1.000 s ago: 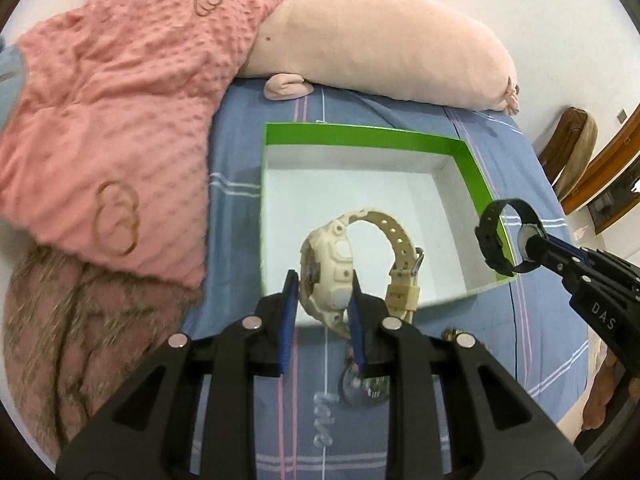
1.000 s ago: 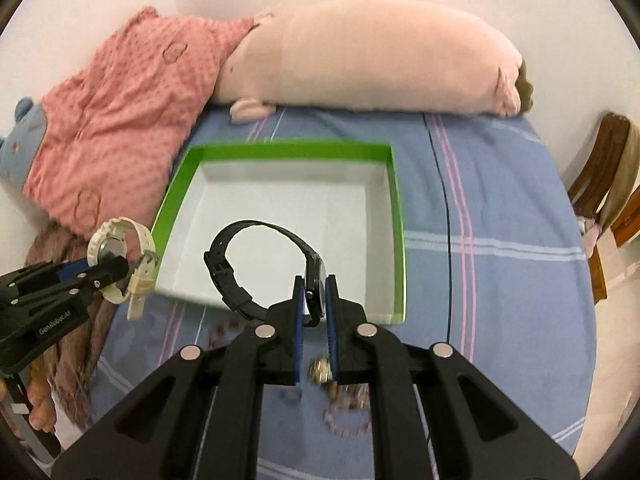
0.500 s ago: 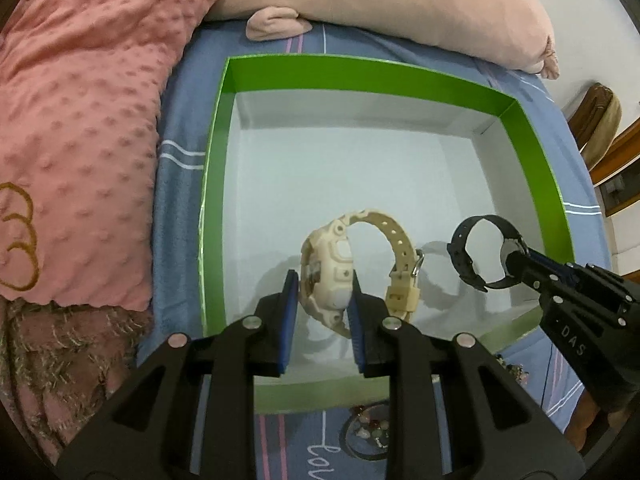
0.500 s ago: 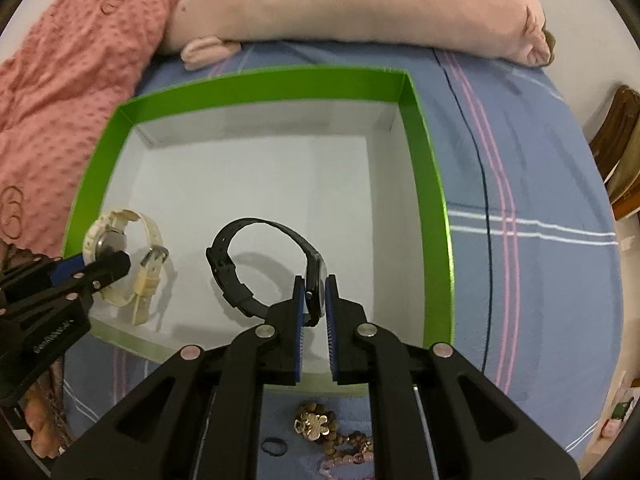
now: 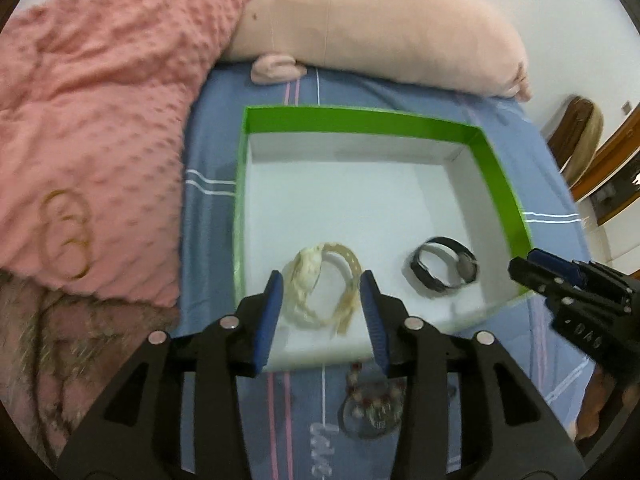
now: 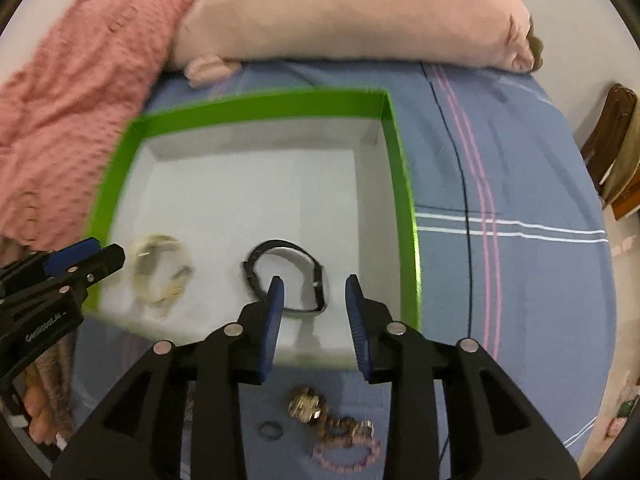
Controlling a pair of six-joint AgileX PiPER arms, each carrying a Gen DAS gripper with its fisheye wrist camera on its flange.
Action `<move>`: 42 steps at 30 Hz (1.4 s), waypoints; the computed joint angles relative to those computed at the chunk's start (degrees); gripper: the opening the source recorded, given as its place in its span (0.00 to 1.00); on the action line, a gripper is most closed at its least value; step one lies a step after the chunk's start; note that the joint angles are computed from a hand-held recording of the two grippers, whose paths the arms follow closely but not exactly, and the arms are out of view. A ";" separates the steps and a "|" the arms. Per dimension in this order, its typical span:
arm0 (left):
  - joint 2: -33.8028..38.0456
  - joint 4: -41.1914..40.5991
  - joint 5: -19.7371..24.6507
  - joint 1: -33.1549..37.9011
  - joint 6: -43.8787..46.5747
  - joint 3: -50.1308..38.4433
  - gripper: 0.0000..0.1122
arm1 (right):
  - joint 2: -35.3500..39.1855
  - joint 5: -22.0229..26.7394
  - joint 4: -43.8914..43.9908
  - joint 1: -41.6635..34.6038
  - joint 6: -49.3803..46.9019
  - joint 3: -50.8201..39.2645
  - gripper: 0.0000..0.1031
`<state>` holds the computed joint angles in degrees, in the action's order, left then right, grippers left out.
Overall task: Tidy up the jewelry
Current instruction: 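Carry both watches into the green box and open both tools, then grasp the red-and-white bead bracelet with the left tool while the right tool grasps the pink bead bracelet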
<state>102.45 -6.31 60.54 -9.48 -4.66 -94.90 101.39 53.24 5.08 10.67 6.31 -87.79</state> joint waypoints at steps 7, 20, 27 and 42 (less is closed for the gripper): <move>-10.88 -0.47 -2.94 1.19 1.88 15.67 0.50 | -11.51 0.98 5.97 -4.24 -9.78 11.58 0.31; -8.12 -2.30 -3.64 -0.15 2.55 22.20 0.39 | -12.04 -3.38 -2.54 -0.69 -2.86 25.20 0.31; -9.71 -2.89 -4.64 -1.34 4.58 25.72 0.40 | -12.76 -3.18 -0.87 0.40 -3.83 28.30 0.31; -7.86 0.58 -7.11 -6.92 1.05 27.75 0.39 | -14.35 -3.01 0.34 -1.73 -5.02 30.72 0.31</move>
